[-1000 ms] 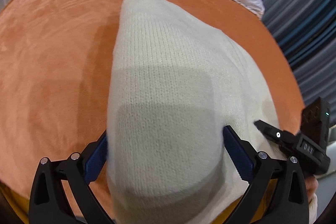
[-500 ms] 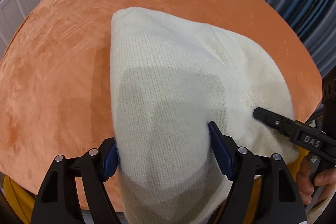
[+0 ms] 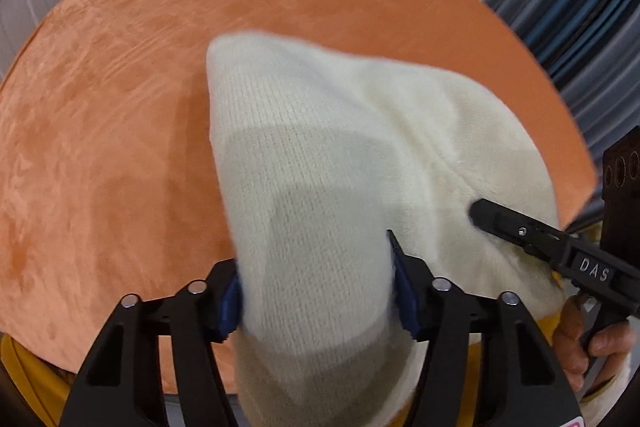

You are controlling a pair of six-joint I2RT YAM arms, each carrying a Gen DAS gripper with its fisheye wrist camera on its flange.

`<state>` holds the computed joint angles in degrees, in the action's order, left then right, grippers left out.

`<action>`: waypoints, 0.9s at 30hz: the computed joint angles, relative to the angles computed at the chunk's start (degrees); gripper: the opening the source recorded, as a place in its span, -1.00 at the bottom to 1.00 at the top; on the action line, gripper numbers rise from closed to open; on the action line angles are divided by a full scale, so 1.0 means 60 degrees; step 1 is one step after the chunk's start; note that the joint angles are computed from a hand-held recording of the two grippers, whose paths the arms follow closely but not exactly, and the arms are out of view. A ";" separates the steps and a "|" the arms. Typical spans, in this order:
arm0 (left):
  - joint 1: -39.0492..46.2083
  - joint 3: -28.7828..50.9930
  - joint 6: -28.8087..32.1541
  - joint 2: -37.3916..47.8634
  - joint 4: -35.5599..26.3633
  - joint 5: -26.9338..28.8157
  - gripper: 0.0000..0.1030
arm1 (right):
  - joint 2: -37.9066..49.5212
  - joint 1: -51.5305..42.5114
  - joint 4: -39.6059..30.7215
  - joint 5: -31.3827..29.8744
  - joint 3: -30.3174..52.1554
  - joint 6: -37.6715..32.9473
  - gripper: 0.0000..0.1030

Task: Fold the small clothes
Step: 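Grasp the sweater's hem end with both grippers and lift it, then fold the held hem over toward the collar and open both grippers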

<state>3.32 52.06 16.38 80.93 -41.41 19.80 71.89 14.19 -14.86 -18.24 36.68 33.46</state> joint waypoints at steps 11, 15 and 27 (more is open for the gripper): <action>-0.0428 0.1287 0.0600 -0.2794 -0.1826 0.2017 0.05 | -0.4567 0.0952 -0.3421 0.2337 0.0986 0.0618 -0.33; 0.0144 0.2465 0.0947 -0.3172 -0.2383 0.3050 0.02 | -0.4903 0.2186 -0.3752 0.3865 0.2083 0.0595 -0.33; 0.4627 0.7101 0.2790 -0.1048 -0.3492 0.6310 -0.02 | -0.0912 0.3751 -0.0344 0.4107 0.5284 -0.0821 -0.33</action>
<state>31.08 94.66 33.12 74.63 -62.36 57.66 66.42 36.70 -16.92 6.41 68.38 28.53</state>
